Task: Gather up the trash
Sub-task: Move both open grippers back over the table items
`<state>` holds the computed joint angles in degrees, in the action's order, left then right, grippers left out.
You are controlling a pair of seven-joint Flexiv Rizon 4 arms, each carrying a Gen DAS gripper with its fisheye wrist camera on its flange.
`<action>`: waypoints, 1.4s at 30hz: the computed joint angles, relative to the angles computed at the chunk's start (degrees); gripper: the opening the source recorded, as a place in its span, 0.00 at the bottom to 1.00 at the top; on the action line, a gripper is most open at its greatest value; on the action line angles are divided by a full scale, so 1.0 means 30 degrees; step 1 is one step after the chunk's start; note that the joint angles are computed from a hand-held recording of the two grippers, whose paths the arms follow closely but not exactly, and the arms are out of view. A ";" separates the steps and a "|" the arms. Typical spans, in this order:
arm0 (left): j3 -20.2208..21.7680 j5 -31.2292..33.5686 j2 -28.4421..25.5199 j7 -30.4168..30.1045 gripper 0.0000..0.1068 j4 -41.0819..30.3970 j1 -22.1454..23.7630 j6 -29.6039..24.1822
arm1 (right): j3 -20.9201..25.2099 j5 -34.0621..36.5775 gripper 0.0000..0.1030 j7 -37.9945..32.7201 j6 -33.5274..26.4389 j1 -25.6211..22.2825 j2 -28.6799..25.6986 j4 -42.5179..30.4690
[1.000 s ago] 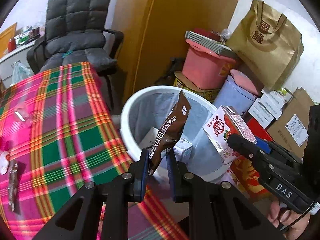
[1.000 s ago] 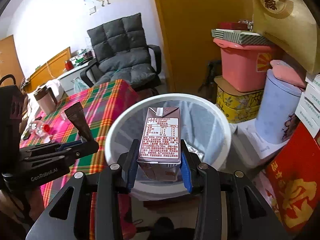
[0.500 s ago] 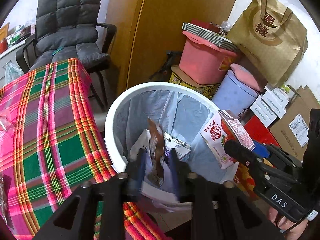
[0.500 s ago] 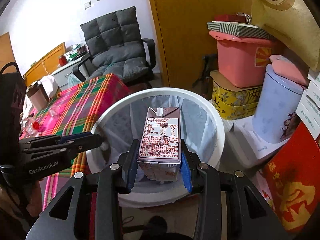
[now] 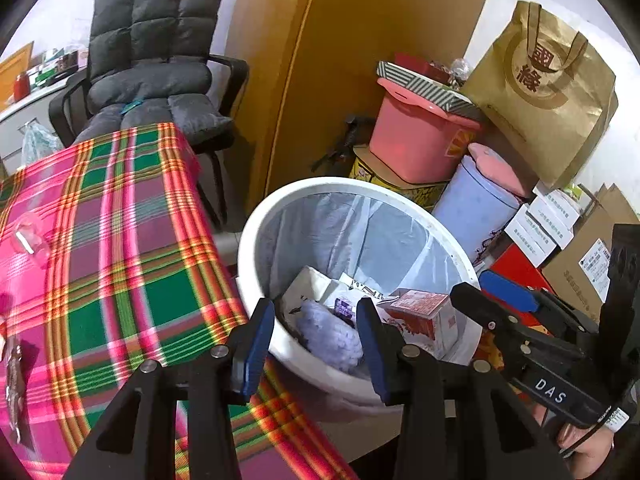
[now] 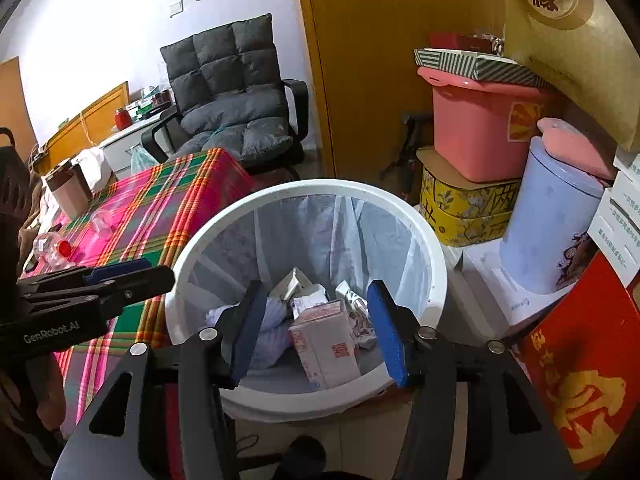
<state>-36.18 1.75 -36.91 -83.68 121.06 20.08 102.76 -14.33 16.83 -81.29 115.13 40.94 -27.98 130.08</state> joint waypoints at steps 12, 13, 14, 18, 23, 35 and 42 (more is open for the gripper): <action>-0.0717 0.1751 0.1791 -0.2182 0.40 0.2759 0.2430 0.1830 | -0.0028 0.1008 0.53 -0.0762 0.0415 0.1267 0.1032 0.0862; -0.0593 0.1901 0.2023 -0.2443 0.40 0.3007 0.2500 0.1937 | -0.0287 0.1272 0.53 -0.0943 0.0408 0.1738 0.1127 0.0983; -0.0592 0.2124 0.2167 -0.2660 0.40 0.3217 0.2681 0.2040 | -0.0775 0.1623 0.53 -0.1220 0.0363 0.2454 0.1233 0.1091; -0.0519 0.3090 0.2909 -0.3512 0.40 0.4276 0.3457 0.2616 | -0.1192 0.2143 0.53 -0.1871 0.0503 0.3582 0.1647 0.1396; -0.0144 0.4189 0.3974 -0.4639 0.40 0.5523 0.4278 0.3296 | -0.1065 0.2550 0.53 -0.2831 0.0672 0.4358 0.2043 0.1559; 0.1870 0.6204 0.5806 -0.6807 0.40 0.7247 0.5009 0.4228 | -0.0053 0.2642 0.53 -0.3875 0.0562 0.4743 0.1985 0.1158; 0.3124 0.6697 0.5974 -0.7384 0.40 0.7391 0.4707 0.4451 | -0.0062 0.2758 0.53 -0.4092 0.0457 0.5125 0.1977 0.1163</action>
